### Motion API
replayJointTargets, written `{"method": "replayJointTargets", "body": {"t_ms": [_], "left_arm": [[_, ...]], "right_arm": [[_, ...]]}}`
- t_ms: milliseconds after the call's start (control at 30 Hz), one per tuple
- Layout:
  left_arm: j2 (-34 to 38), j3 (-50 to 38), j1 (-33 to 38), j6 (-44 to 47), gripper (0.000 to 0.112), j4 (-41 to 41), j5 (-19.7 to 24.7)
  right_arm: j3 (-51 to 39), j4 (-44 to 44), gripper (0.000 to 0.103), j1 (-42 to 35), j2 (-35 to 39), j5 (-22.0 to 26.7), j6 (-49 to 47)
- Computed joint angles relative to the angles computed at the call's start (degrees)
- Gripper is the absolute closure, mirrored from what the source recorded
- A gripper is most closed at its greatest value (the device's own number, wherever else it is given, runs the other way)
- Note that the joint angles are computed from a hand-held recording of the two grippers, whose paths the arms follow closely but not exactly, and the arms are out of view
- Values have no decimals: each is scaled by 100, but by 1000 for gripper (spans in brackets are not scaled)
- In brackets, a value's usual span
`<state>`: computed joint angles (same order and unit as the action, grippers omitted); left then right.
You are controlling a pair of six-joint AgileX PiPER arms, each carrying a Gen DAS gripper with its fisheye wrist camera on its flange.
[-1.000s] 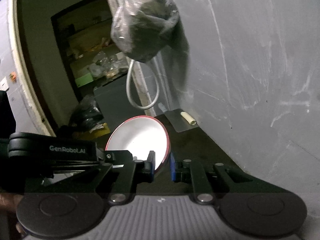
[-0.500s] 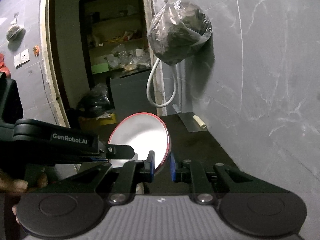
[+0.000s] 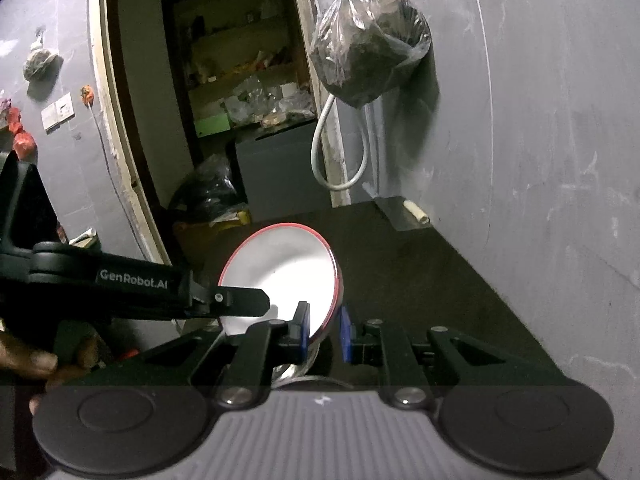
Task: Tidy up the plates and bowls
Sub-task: 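Lift the second white bowl and carry it toward the nested bowls, then lower the second white bowl into the first white bowl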
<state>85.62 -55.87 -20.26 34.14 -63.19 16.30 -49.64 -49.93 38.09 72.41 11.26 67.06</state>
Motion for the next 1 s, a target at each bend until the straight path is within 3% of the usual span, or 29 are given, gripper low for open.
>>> {"method": "replayJointTargets", "body": {"t_ms": [400, 533, 733, 1000], "left_arm": [[70, 73, -108, -840, 98, 904, 300], [76, 130, -146, -1090, 98, 1148, 337], [186, 58, -162, -2159, 98, 2197, 651], [214, 41, -225, -2662, 96, 2715, 792]], "right_arm": [[220, 1567, 85, 30, -155, 206, -1362], [197, 2540, 85, -44, -162, 322, -2364], [-59, 4287, 85, -143, 49, 802, -4241], [-211, 4596, 85, -61, 184, 1098, -4599]]}}
